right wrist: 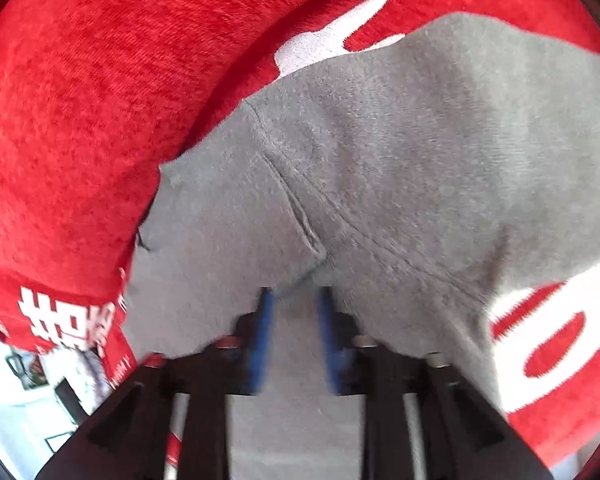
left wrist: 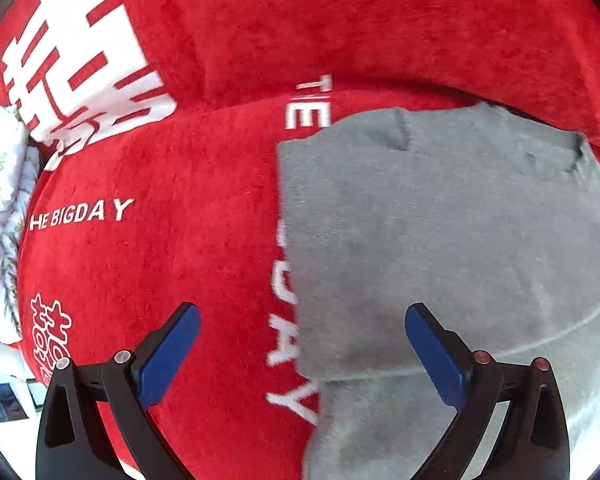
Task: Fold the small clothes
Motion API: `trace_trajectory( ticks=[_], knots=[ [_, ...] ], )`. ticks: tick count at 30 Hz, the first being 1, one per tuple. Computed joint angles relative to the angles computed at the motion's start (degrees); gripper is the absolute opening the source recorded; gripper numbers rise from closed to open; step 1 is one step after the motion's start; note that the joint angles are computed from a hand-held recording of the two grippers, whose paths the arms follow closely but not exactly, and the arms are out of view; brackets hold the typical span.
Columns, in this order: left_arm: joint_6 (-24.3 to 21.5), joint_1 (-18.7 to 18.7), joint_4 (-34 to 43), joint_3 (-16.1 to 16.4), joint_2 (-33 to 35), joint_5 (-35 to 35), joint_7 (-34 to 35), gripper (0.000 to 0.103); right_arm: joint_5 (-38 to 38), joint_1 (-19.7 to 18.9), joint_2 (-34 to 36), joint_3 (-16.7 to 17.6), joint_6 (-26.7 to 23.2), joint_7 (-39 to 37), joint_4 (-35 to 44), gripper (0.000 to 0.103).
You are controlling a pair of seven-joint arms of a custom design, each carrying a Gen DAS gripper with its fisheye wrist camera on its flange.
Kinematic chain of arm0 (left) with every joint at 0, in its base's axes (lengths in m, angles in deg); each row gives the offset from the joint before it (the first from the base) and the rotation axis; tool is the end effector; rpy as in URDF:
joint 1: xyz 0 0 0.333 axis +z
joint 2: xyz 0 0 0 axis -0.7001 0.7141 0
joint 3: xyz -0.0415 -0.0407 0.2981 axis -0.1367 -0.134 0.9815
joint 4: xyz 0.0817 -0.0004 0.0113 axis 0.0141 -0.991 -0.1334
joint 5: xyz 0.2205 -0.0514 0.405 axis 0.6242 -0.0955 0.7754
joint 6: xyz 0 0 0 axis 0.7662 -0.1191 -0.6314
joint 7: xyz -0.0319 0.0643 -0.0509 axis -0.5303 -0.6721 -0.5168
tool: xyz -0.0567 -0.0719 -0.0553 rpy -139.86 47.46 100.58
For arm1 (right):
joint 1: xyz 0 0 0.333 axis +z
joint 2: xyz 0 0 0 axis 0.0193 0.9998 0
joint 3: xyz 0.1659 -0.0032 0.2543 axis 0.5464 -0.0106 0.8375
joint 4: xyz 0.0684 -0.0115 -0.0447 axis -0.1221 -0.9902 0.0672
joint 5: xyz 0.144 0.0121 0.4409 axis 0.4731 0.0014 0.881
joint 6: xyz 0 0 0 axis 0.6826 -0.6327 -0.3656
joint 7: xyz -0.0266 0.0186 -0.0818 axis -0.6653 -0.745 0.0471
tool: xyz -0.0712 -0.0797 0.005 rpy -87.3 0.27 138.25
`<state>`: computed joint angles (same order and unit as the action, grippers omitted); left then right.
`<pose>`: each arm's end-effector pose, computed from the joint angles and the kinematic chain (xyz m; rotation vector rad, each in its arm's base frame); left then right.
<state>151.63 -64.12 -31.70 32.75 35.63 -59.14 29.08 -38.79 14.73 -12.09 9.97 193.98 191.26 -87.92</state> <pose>0.6711 -0.3463 0.4558 -2.2241 1.8724 0.0139 0.7288 0.2281 0.4809 -1.4886 2.3111 0.3154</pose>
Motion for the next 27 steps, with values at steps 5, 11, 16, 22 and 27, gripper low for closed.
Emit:
trace_trajectory(
  ticks=[5,11,16,22,27],
  knots=[
    [-0.8,-1.3,4.3,-1.3,2.0,-2.0,1.4,0.102,-1.8,0.8,-3.2,0.2,-2.1,-1.5,-2.0,0.069],
    [-2.3,-3.4,10.5,-1.9,5.5,-4.4,3.3,0.102,-1.2,0.9,-7.1,0.4,-4.0,-3.1,-5.7,0.075],
    [-3.5,-5.5,14.9,-2.2,8.3,-5.6,4.6,0.102,-0.6,1.3,-7.5,0.5,-3.6,-2.7,-6.7,0.079],
    [-6.4,-8.0,22.3,-2.0,13.0,-6.4,7.1,0.102,1.0,0.4,-9.9,0.0,-2.5,-2.2,-10.3,0.081],
    [-10.7,-10.2,32.5,-1.4,19.6,-7.9,8.5,0.102,2.0,-0.7,-13.0,-0.7,-1.0,-1.3,-14.5,0.081]
  ],
)
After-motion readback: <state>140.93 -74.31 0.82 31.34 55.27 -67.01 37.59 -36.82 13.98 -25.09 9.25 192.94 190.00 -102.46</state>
